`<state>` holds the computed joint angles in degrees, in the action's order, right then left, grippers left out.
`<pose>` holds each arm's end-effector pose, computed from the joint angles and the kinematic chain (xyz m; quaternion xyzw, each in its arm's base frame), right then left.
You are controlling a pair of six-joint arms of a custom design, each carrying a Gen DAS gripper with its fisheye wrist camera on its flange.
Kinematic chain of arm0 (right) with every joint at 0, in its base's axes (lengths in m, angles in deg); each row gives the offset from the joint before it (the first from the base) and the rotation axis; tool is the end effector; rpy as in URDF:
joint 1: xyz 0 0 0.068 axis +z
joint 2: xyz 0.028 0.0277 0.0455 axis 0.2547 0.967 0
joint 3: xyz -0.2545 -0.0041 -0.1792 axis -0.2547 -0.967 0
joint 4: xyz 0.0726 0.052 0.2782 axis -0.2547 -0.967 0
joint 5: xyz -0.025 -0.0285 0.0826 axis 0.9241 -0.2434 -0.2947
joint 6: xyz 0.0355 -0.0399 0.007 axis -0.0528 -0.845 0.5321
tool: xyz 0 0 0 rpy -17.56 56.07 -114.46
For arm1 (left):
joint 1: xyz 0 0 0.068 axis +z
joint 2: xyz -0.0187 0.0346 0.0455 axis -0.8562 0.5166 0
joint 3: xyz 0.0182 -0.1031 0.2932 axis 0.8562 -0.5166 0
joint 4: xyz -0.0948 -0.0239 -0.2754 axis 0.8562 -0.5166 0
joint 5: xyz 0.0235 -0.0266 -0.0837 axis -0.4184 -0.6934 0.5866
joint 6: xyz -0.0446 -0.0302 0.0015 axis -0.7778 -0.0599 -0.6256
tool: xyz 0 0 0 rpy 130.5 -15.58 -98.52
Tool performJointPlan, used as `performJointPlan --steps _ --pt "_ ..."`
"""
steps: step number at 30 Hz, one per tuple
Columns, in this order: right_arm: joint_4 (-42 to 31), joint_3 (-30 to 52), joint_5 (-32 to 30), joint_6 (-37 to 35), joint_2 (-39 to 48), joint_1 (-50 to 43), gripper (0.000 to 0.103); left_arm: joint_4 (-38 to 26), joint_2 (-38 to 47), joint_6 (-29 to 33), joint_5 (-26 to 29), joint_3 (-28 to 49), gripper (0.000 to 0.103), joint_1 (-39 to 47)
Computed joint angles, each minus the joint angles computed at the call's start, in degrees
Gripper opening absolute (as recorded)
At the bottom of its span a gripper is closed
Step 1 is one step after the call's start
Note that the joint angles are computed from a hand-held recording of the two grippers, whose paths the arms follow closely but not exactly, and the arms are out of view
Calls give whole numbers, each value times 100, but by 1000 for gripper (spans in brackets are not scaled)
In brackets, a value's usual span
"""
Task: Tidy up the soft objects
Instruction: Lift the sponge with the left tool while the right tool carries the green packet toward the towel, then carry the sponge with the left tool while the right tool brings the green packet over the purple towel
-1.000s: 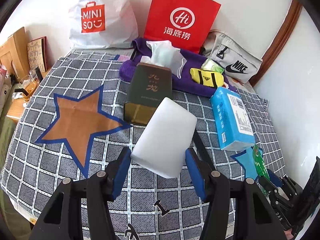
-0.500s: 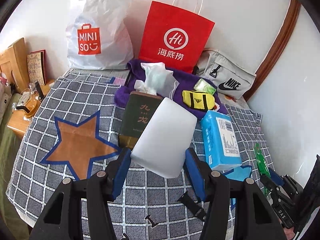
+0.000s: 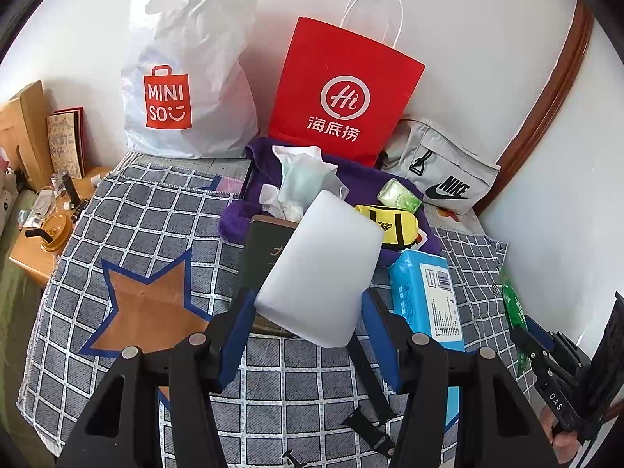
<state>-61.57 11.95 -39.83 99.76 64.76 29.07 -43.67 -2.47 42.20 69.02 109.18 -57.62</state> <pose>0.0901 0.0126 0.3099 0.0925 0.8997 -0.0089 0.4264 0.2662 -0.0116 0.3512 0.1697 0.9163 -0.2089 0.2965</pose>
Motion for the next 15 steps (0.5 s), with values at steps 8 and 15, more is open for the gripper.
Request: performJointPlan --steps 8,15 --pt "525 220 -562 -603 638 -857 28 86 485 -167 -43 423 54 -136" --pt "826 446 -969 -896 1037 -1463 28 78 807 -201 -112 787 54 -304"
